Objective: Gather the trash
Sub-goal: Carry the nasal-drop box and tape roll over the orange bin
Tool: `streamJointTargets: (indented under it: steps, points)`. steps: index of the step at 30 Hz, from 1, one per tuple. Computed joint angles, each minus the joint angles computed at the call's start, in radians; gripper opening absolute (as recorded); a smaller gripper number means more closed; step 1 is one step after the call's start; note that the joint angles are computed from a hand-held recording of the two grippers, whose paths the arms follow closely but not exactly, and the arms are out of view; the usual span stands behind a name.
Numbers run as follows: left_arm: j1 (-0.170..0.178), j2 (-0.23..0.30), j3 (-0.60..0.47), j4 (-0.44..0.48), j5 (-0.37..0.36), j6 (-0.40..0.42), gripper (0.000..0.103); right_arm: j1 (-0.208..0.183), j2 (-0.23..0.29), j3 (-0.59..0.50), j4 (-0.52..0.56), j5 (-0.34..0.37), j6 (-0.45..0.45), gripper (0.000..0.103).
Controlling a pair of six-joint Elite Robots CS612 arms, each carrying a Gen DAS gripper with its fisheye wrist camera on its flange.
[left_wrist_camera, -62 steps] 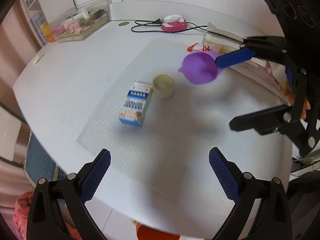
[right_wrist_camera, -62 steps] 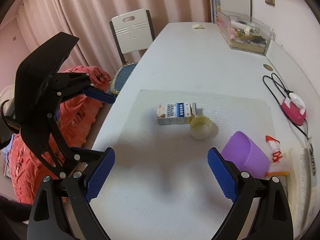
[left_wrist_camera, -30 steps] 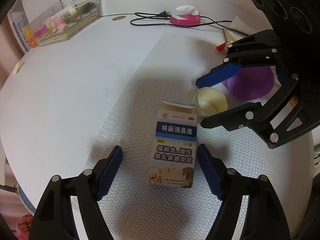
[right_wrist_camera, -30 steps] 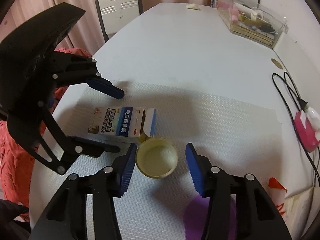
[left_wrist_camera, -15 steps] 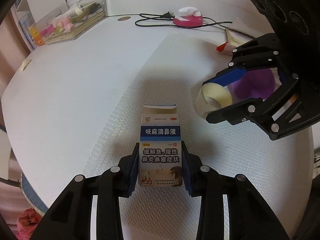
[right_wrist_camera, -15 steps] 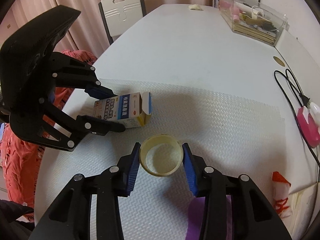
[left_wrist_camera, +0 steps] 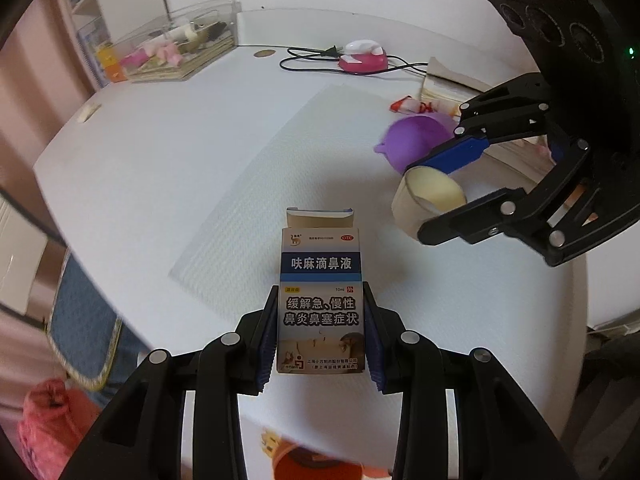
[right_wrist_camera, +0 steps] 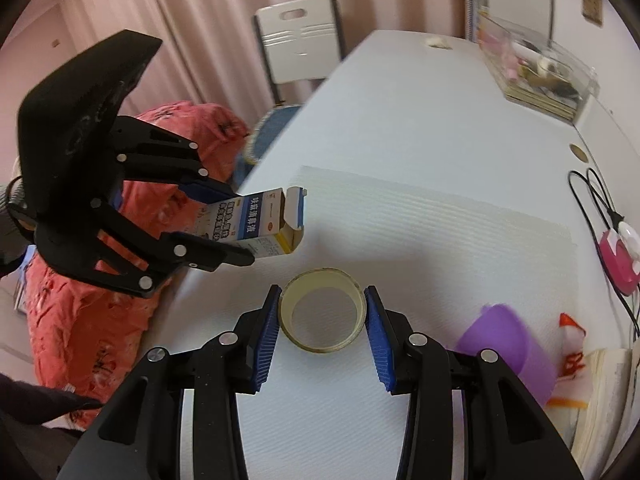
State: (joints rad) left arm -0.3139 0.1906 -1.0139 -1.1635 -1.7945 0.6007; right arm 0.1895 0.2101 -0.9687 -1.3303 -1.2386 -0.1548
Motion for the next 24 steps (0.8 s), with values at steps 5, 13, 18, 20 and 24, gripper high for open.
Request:
streamJointTargets:
  steps: [5,13,18,20,24]
  points:
    - [0.006,0.040,-0.145,0.062,0.027,-0.044,0.039,0.019,0.001,-0.063,0.061,0.036,-0.034,0.041]
    - [0.023,0.080,-0.327,0.155,0.075,-0.148,0.039,0.053,-0.008,-0.113,0.137,0.103,-0.108,0.041]
    - [0.036,0.097,-0.405,0.203,0.110,-0.199,0.039,0.076,-0.022,-0.103,0.153,0.133,-0.149,0.041]
    - [0.043,0.104,-0.437,0.225,0.129,-0.222,0.039,0.087,-0.031,-0.087,0.151,0.146,-0.169,0.041]
    - [0.059,0.120,-0.487,0.263,0.154,-0.275,0.039,0.112,-0.049,-0.043,0.151,0.171,-0.204,0.042]
